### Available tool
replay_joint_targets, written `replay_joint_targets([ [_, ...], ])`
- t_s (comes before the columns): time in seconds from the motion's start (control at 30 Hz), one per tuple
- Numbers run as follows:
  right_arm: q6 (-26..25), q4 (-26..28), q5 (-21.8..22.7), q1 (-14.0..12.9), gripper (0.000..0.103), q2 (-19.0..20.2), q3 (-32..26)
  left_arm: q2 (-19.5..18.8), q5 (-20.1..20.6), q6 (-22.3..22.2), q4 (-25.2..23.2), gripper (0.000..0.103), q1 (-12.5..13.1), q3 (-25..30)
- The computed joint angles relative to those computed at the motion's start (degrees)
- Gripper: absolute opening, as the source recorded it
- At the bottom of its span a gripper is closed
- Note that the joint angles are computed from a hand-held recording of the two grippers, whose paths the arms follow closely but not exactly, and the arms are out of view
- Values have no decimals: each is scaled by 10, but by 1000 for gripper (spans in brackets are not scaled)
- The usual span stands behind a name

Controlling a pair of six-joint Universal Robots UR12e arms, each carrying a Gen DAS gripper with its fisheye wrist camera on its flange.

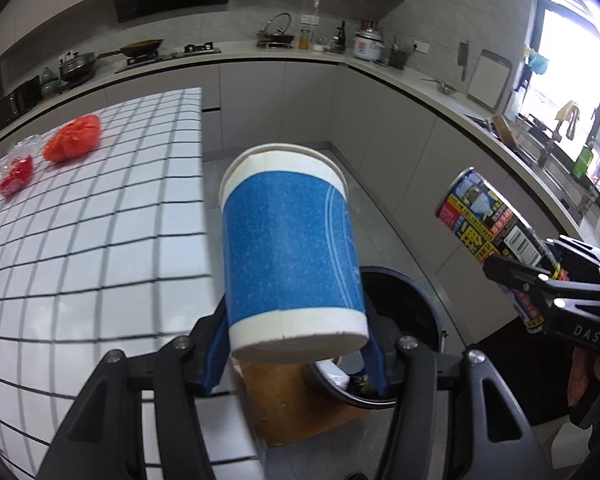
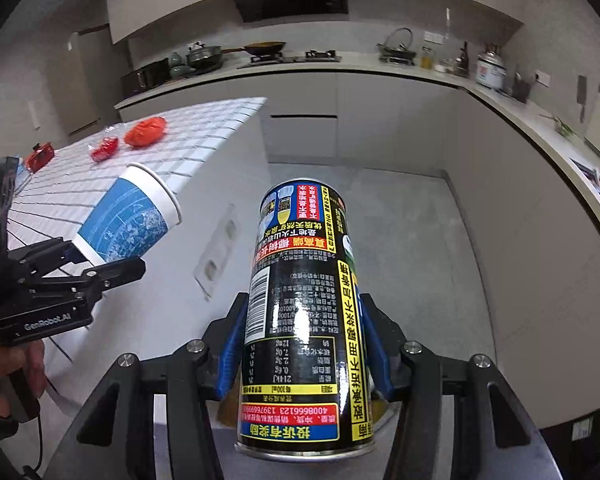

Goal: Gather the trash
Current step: 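Carry spray can and blue cup over the black bin and open both tools to drop them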

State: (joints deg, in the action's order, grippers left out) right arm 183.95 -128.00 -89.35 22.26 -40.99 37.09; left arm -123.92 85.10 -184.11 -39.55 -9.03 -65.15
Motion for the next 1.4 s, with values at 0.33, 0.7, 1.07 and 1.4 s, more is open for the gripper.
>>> replay_joint_targets([
  [0.33, -5, -41, 5, -29, 55, -58, 131, -18, 6, -11, -14, 58, -29, 5],
  [0.7, -13, -54, 20, -43, 55, -67, 179, -49, 23, -32, -25, 58, -42, 32],
  [1.07, -26, -36, 50, -49, 55, -41, 168, -65, 36, -38, -52, 58, -47, 31],
  [1.4, -45, -24, 66, -51, 55, -15, 144, -66, 49, -67, -55, 58, -47, 17],
])
